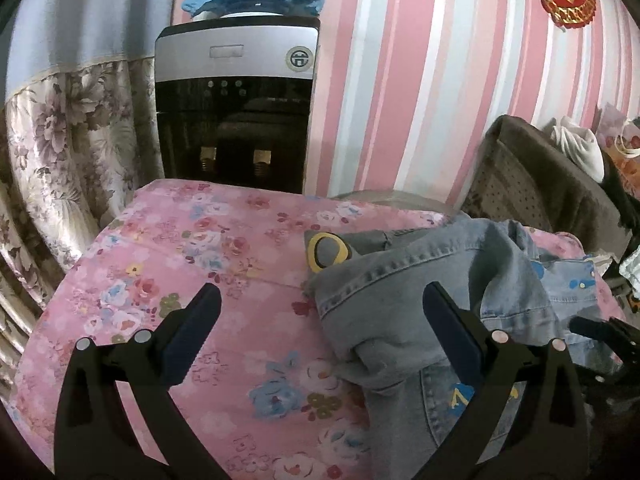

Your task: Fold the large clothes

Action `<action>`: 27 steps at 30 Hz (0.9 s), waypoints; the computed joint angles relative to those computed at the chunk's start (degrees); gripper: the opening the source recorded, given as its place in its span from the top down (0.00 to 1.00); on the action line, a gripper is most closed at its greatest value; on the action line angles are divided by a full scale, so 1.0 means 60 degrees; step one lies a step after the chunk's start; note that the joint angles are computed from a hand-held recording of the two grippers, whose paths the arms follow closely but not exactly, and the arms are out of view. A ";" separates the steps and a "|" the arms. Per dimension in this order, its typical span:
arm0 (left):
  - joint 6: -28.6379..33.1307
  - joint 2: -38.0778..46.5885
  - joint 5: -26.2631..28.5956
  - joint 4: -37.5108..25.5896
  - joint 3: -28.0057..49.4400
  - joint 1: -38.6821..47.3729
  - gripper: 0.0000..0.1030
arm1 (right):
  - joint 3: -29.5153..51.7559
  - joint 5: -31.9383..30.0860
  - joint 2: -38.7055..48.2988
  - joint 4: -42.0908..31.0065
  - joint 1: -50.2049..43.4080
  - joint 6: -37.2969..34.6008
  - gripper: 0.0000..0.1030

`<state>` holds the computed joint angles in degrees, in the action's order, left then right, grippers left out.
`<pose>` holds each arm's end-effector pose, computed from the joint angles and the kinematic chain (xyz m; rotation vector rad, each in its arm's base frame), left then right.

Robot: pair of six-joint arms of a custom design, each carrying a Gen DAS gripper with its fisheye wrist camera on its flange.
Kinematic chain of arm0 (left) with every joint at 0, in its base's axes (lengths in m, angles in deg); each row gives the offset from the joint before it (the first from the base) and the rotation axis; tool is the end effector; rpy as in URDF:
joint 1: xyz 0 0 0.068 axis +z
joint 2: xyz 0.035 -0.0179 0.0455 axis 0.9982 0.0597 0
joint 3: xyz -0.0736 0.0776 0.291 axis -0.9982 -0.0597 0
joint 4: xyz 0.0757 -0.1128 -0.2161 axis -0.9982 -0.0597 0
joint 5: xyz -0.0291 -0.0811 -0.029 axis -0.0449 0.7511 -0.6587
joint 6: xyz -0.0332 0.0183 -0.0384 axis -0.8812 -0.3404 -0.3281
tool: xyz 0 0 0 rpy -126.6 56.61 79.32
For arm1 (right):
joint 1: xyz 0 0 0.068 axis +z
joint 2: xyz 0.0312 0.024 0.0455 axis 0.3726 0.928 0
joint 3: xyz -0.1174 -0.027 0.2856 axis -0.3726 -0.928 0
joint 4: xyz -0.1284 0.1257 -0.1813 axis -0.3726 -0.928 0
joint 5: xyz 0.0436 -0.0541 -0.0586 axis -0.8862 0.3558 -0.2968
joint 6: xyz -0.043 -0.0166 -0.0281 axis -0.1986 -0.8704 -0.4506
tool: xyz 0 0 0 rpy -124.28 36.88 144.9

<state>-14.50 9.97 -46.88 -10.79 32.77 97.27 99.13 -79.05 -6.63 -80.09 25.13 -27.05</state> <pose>0.2652 0.0393 0.1957 0.0269 2.1861 -0.1945 0.1810 0.0208 0.1962 -0.2952 2.3544 0.3503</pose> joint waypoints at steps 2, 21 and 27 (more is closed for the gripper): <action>0.0009 0.0064 0.0033 0.0011 0.0004 -0.0112 0.03 | 0.0041 0.0243 0.0450 0.0426 0.0115 0.0110 0.37; -0.0647 0.0470 -0.1255 0.0124 0.0486 -0.2347 0.03 | 0.4210 -0.4704 0.3076 -0.3921 -0.8843 -0.4440 0.73; -0.0743 0.0230 -0.1298 -0.0001 0.0289 -0.2387 0.03 | 0.3696 -0.4729 0.3170 -0.3905 -0.9130 -0.4959 0.37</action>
<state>-18.95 11.35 -54.67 -10.80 34.50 82.94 121.31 -107.42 12.39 -103.52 -29.66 -56.81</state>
